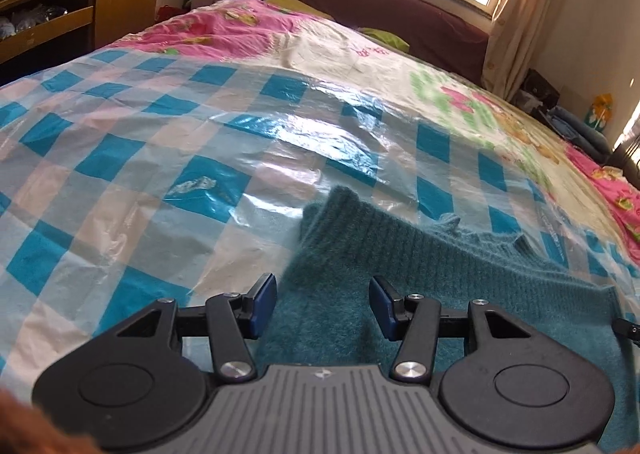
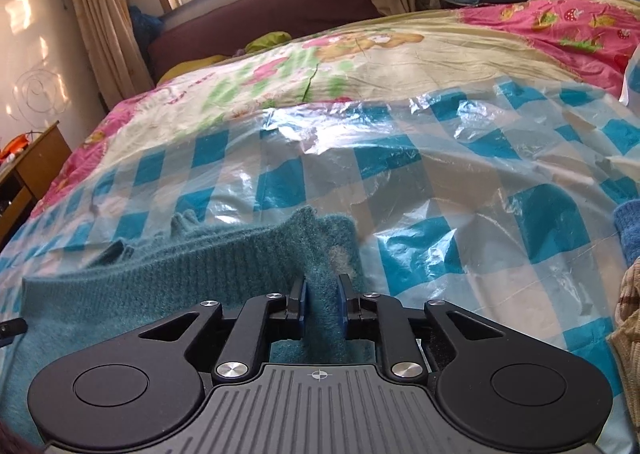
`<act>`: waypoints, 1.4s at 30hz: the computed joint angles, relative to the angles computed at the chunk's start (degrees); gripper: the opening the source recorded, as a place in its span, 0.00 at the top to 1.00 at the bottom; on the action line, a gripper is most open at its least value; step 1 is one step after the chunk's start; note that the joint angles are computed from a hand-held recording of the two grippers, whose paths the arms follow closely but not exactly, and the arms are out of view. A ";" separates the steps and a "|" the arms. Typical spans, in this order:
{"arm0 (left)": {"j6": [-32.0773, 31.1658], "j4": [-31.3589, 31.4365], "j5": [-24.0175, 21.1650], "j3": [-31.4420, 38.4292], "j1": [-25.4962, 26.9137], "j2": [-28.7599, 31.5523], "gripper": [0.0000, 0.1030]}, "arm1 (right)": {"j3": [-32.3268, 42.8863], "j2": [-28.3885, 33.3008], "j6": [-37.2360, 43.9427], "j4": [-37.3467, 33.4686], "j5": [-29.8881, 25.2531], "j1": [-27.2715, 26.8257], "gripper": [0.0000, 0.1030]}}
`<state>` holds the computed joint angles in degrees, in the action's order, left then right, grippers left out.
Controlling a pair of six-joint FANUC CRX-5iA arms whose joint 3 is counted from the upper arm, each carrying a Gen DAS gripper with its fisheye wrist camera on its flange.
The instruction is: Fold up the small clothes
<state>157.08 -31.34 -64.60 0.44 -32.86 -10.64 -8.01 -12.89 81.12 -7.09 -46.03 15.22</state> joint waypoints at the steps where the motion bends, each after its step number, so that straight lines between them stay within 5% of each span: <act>1: 0.94 -0.85 -0.57 -0.12 -0.80 -0.75 0.47 | -0.83 -0.85 -1.02 1.40 0.86 0.48 0.81; 5: 3.83 -3.68 -3.02 -0.40 -5.28 -3.21 0.47 | -4.10 -5.47 -2.67 4.70 3.22 1.56 0.79; 12: 6.81 -3.53 -4.47 -2.00 -10.38 -2.56 0.46 | -5.68 -11.60 7.44 -3.08 -5.39 0.13 0.79; 19: 5.03 -1.89 -5.69 -2.22 -9.08 -1.60 0.36 | -8.34 -10.15 3.60 3.66 -5.61 1.90 0.87; 26: 11.44 -6.60 -10.31 -1.73 -13.65 -3.08 0.37 | -9.38 -15.67 4.42 2.95 -6.21 2.94 0.78; 29: 12.41 -3.85 -9.43 -3.60 -12.39 -3.31 0.35 | -11.72 -14.41 -0.46 10.65 -8.38 6.08 0.79; 34: 13.38 -5.29 -12.15 -1.84 -14.07 -2.86 0.36 | -12.22 -15.04 -5.91 12.40 -8.22 6.56 0.77; 42: 24.91 -5.31 -12.39 -3.85 -16.28 -4.60 0.37 | -8.85 -15.48 -4.14 11.28 -10.85 13.29 0.77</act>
<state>181.99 -36.64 -76.99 -3.41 -49.15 -15.23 -16.86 -28.37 76.98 4.19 -56.88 28.51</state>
